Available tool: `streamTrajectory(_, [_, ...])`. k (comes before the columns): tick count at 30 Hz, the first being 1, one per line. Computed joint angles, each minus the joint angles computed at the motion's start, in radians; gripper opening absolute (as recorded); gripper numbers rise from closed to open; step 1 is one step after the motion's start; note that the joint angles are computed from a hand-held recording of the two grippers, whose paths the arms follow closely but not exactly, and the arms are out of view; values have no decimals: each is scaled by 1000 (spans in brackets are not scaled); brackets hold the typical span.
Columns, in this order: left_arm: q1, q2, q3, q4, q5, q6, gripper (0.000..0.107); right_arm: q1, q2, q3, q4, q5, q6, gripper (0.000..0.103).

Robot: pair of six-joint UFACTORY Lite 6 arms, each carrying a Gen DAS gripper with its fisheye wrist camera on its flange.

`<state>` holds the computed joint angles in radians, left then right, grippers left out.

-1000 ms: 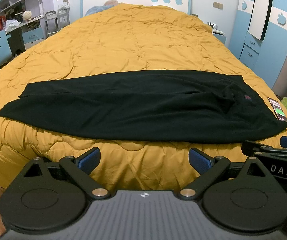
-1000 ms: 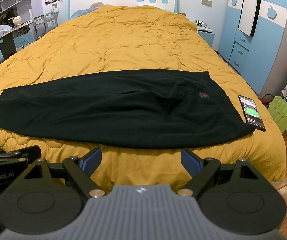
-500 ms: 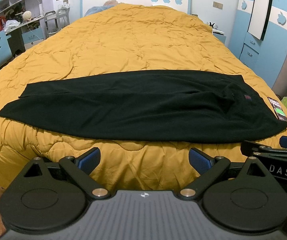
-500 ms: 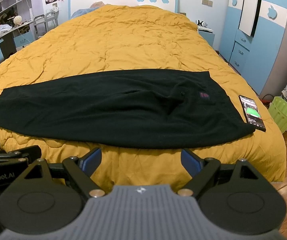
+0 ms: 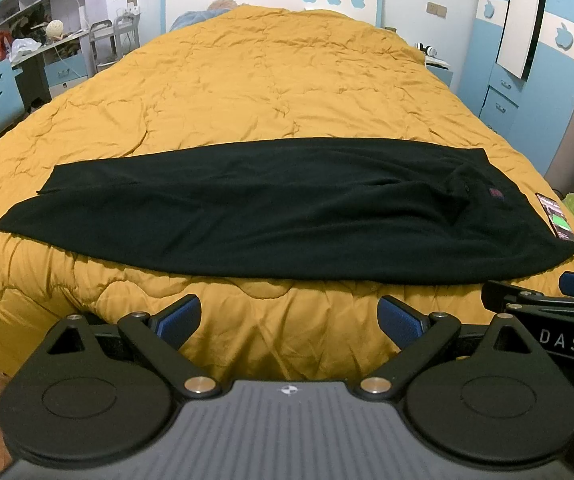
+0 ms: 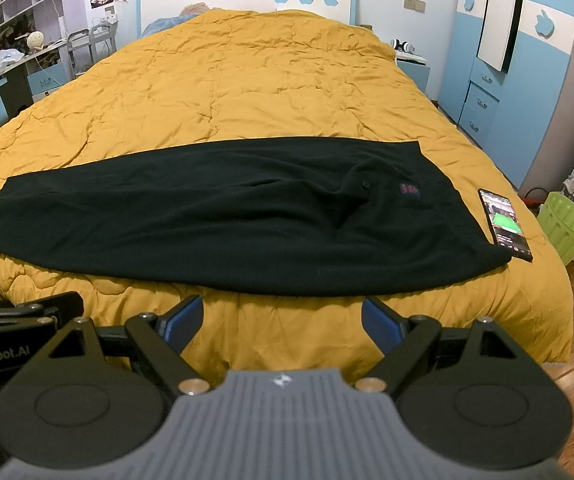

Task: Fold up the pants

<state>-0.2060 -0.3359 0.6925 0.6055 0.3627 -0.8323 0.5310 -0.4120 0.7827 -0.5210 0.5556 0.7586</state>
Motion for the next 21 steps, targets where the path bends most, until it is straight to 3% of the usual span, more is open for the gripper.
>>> streamTrajectory(21, [3, 2, -2, -1, -4, 4, 103, 12, -2, -9, -11, -1, 19, 82])
